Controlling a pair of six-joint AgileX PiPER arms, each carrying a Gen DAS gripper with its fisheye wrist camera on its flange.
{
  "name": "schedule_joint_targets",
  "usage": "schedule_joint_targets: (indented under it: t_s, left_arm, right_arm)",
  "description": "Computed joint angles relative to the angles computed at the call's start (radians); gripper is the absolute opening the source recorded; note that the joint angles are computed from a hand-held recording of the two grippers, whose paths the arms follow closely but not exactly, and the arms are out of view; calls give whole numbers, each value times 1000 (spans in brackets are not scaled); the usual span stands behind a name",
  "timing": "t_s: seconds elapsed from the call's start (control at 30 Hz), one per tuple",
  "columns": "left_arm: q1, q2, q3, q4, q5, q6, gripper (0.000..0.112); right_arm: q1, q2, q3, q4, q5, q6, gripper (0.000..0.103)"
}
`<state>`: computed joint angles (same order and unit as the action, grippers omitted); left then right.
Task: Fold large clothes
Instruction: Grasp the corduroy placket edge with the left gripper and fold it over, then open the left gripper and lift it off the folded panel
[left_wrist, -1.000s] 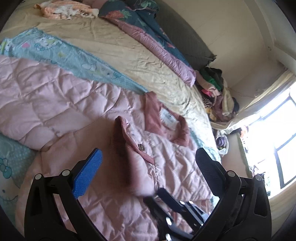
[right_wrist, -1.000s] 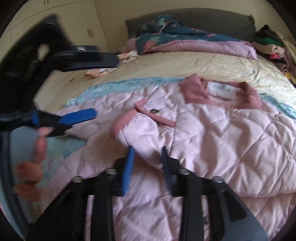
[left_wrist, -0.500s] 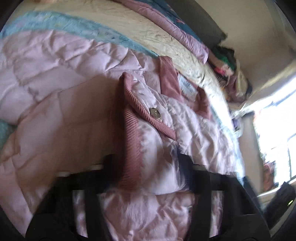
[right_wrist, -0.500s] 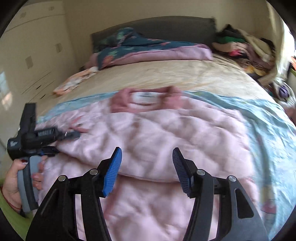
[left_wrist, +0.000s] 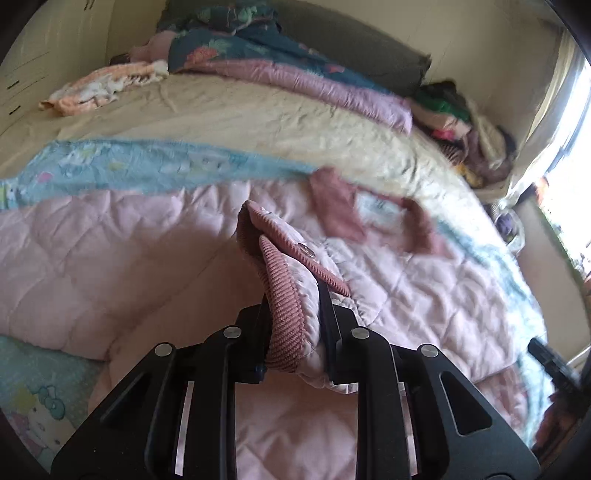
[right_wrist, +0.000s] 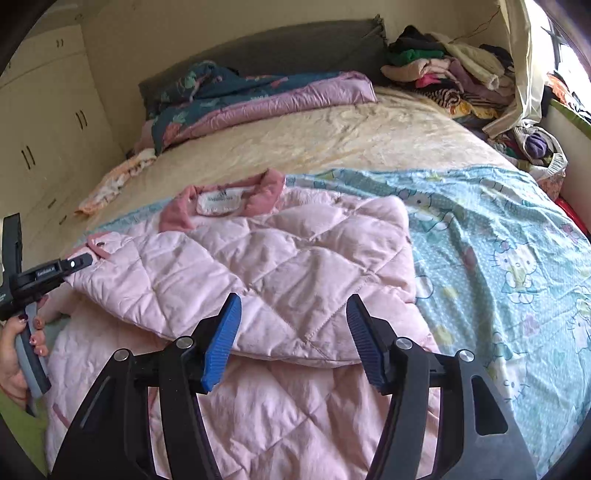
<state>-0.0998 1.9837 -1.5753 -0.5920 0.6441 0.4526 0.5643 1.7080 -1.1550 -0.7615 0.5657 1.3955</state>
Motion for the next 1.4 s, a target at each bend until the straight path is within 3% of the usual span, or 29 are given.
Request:
schedule_joint_targets:
  t_s: [0.23,0.37,0.57,0.7,0.9,0.97,1.03,1.07,1.13,1.4]
  left_arm:
    - [29,40,61,-10,-14,32,16]
    - [40,50,59,-32,5,53,17]
    - [48,63,57,-64,17,71,21]
    - [54,51,63,-67,30,69,24]
    - [67,-1,100,-61,47,74,45]
    - [68,-22,114,-52,47,67,59]
    - [71,-46,130,-49,47,67,89]
    - [72,-58,137,-47,45,65,94]
    - [76,-78,149,-37,43,55,94]
    - [128,-148,176,-2,49,51,94]
  right_arm:
    - [-45,92,-90,141,-15,-164,59]
    - [-80,152,-139,223,54,-233,63]
    - [-168,172,-37,336,-134,-255,63]
    - [-139,172,-66,293,-79,-213,63]
    - [-113,72,1,277,-151,-141,71]
    - [-94,54,-2,259,-148,-118,78]
    - [-71,38,-6,230,-155,-84,83]
    - [-61,34,-12,221,-154,-71,84]
    - [-33,31,-26,163,-128,4,94]
    - [51,41,-112,101,-46,72,94]
